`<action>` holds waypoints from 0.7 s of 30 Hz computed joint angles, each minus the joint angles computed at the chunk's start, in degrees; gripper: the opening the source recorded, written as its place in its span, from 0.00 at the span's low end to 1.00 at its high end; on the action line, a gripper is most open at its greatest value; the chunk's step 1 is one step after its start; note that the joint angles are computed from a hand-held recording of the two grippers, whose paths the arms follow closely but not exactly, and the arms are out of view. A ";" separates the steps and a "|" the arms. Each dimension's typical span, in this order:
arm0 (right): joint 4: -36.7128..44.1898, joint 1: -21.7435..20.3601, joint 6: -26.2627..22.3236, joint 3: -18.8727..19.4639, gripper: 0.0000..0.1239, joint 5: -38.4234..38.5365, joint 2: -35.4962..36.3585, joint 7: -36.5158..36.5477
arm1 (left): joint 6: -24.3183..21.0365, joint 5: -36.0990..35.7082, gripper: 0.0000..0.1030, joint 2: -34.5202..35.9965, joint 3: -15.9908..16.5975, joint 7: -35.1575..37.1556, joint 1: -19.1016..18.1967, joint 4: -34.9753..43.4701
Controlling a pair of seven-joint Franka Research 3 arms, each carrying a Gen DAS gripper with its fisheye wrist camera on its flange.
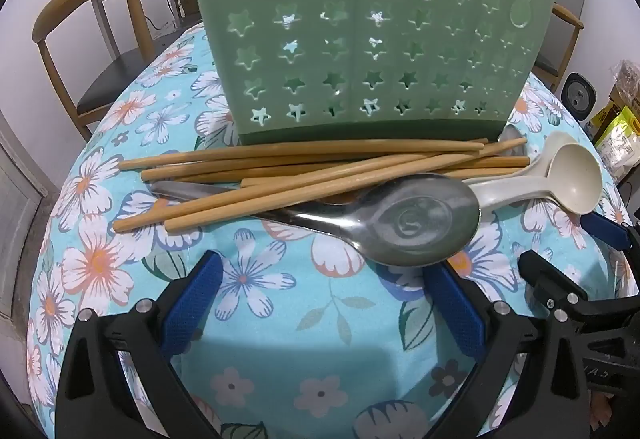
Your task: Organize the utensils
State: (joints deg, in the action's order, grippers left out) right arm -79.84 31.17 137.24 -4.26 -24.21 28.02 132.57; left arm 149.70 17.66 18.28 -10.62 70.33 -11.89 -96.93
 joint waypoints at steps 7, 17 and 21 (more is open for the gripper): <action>0.03 -0.08 -0.03 0.04 0.77 0.34 -0.02 -0.24 | -0.46 -0.01 0.95 0.16 0.00 -0.13 -0.22 0.40; -0.07 -0.08 0.07 0.08 0.77 0.45 -0.14 -0.14 | 0.08 -0.73 0.95 0.00 -0.13 0.38 0.14 -0.01; 0.00 -0.02 -0.03 0.07 0.77 0.39 -0.13 -0.09 | 0.10 -0.79 0.95 0.00 -0.14 0.41 0.16 -0.02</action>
